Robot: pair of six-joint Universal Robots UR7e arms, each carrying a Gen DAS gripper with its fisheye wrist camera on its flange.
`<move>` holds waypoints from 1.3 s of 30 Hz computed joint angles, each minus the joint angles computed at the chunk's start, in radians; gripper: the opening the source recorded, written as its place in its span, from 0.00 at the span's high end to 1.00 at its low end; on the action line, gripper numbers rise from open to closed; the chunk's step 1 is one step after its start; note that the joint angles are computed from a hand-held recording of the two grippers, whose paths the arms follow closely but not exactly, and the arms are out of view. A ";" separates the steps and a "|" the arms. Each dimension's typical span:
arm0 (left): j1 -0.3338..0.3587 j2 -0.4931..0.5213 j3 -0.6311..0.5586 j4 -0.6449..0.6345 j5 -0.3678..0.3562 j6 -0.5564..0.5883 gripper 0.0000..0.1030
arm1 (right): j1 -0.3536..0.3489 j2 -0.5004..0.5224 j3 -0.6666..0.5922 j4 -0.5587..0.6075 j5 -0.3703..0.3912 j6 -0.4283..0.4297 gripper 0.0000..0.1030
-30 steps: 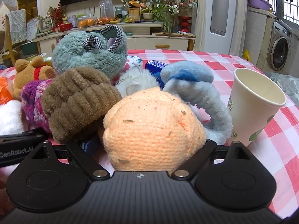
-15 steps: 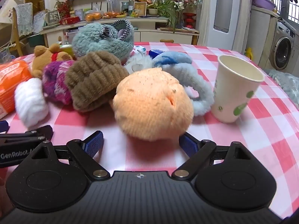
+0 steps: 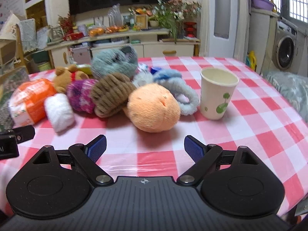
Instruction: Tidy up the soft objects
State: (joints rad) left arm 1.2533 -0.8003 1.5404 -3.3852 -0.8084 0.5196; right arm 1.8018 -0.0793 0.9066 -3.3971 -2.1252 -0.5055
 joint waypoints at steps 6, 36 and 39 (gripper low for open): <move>-0.019 -0.092 0.087 -0.064 0.034 0.019 0.01 | 0.038 -0.032 0.072 -0.051 0.018 -0.041 0.00; 0.002 -0.285 0.228 -0.314 0.104 0.113 0.01 | 0.144 -0.084 0.214 -0.072 0.209 -0.186 0.00; 0.001 -0.286 0.232 -0.318 0.100 0.118 0.01 | 0.143 -0.089 0.232 -0.097 0.220 -0.188 0.00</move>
State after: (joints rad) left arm 1.2544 -1.0862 1.7719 -3.7032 -0.7080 0.6381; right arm 1.9445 -0.1681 1.1387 -3.4945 -1.9051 -0.6935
